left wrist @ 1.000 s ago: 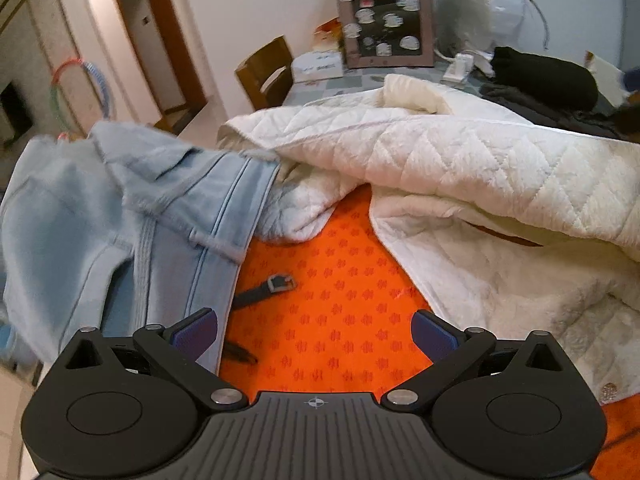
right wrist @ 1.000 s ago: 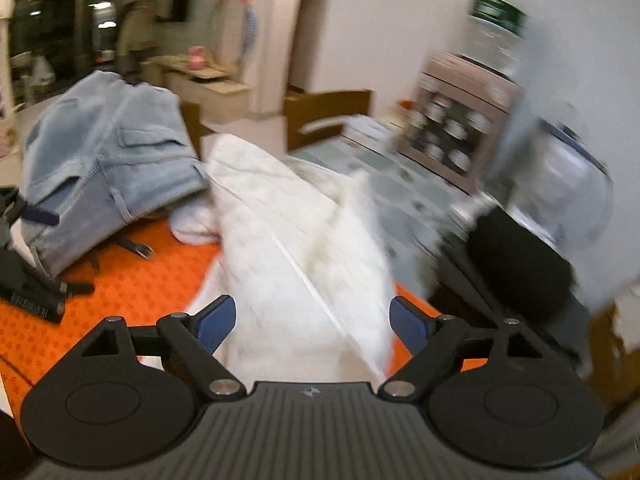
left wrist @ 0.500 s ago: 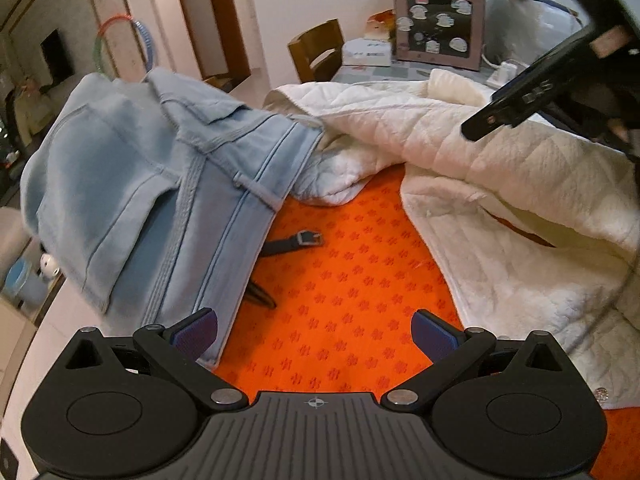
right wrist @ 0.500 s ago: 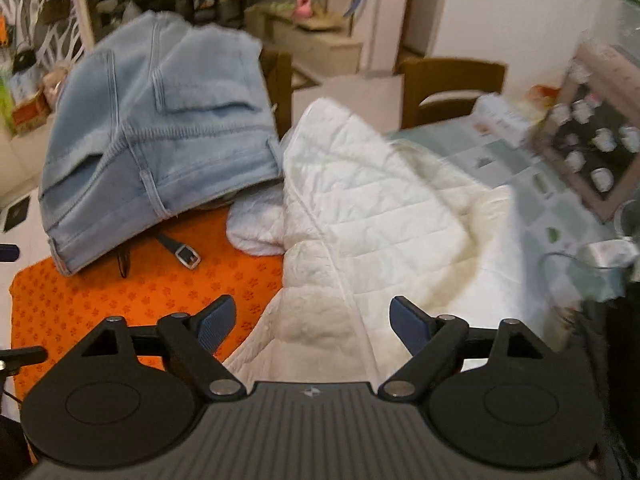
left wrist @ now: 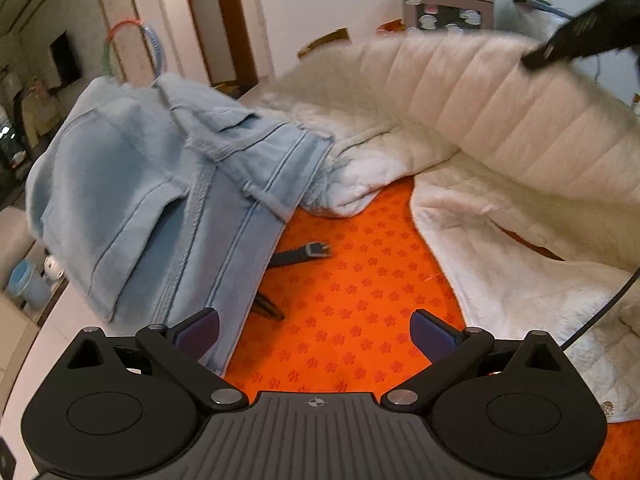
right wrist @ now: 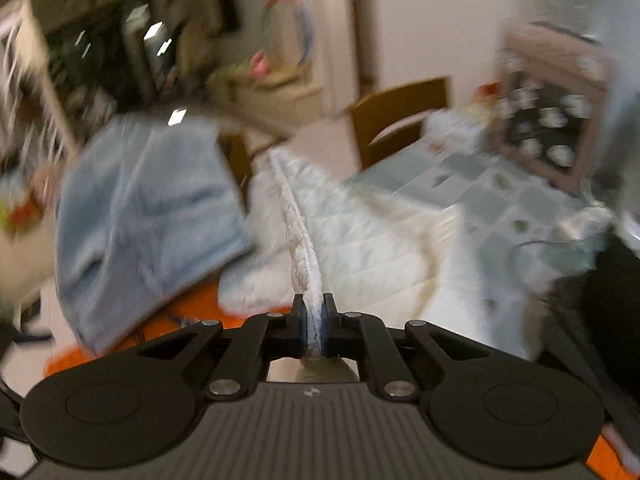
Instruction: Fold clothes
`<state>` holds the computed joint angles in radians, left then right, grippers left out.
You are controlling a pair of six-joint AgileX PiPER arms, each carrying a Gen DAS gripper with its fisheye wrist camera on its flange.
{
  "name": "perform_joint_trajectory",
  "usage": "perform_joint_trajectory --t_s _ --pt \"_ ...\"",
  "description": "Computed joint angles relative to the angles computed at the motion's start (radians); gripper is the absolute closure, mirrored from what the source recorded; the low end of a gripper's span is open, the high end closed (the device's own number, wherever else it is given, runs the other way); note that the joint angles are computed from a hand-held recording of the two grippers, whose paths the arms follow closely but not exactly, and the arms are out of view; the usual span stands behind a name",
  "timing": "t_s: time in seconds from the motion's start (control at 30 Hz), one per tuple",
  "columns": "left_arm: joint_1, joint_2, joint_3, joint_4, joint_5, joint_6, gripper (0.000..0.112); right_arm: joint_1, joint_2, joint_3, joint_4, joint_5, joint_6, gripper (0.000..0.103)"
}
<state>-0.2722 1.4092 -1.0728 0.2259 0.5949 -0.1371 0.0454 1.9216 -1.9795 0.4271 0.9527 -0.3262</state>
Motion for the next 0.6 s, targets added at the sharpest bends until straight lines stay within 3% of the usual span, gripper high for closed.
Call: perform_joint_trajectory --t_s 0.17,0.47,0.6 --pt "0.005 0.027 -0.026 -0.099 -0.038 0.134 0.011 -0.177 -0.218 0.177 0.09 -0.056 0.041 0.096" --pt "-0.02 0.099 -0.104 -0.191 -0.083 0.228 0.011 -0.558 -0.625 0.526 0.115 -0.065 0.065 0.096" --pt "-0.027 0.112 -0.121 -0.296 -0.096 0.342 0.011 -0.782 -0.816 0.699 0.128 -0.026 0.04 0.096"
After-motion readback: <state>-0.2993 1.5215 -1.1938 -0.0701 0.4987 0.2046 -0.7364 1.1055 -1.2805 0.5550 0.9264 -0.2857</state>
